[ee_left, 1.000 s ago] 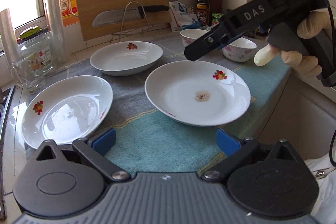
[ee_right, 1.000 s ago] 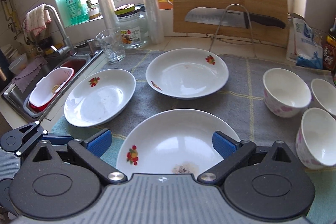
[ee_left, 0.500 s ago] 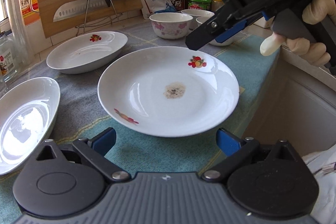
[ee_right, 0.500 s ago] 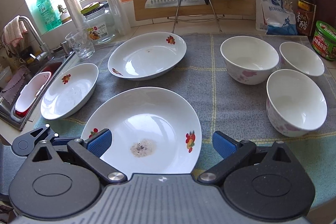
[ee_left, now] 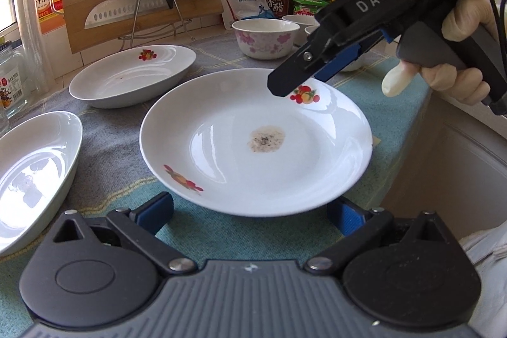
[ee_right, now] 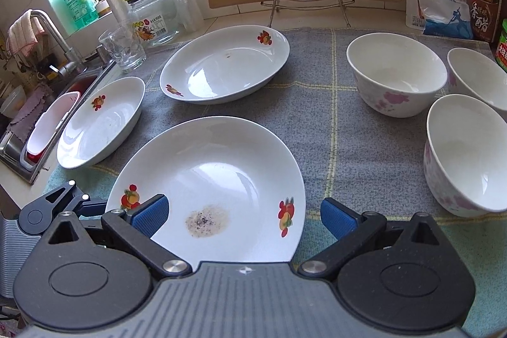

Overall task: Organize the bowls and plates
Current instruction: 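Grip the rim of the dirt-spotted plate with the right tool and lift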

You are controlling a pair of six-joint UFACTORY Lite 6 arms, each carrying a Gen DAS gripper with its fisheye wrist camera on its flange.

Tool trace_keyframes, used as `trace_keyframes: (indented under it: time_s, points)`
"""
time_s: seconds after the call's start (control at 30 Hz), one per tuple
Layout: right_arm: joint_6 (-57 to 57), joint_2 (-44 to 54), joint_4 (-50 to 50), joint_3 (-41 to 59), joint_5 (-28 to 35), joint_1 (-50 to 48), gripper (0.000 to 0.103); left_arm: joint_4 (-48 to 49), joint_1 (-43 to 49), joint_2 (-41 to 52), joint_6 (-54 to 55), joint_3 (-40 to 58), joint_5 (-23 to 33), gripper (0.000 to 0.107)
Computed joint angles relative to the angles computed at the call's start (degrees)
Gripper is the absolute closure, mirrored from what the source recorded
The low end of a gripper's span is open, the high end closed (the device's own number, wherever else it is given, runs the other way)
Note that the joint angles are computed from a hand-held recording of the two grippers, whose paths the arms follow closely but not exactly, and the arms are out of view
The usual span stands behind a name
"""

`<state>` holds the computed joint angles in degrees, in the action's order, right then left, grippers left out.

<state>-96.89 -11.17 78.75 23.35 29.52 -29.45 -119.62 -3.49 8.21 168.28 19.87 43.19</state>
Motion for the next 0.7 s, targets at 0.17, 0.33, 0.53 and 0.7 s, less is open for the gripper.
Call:
trace_keyframes:
  time_s: [0.17, 0.33, 0.53, 0.7]
  points:
    - [-3.0, 5.6, 0.8, 3.4, 2.3, -1.1, 0.000, -0.9, 0.8, 0.8, 2.0, -0.5, 1.9, 0.004]
    - [-3.5, 12.3, -0.8, 8.4, 5.6, -2.3, 0.000, 0.2, 0.4, -0.1, 0.1, -0.2, 0.4, 0.005]
    - [-1.5, 20.4, -2.6, 15.2, 7.2, -2.8, 0.014, 0.7, 0.9, -0.2, -0.1, 0.1, 0.5, 0.005]
    - [0.6, 23.7, -5.3, 18.9, 8.8, -2.8, 0.023, 4.6, 2.0, 0.4, -2.5, 1.3, 0.6, 0.005]
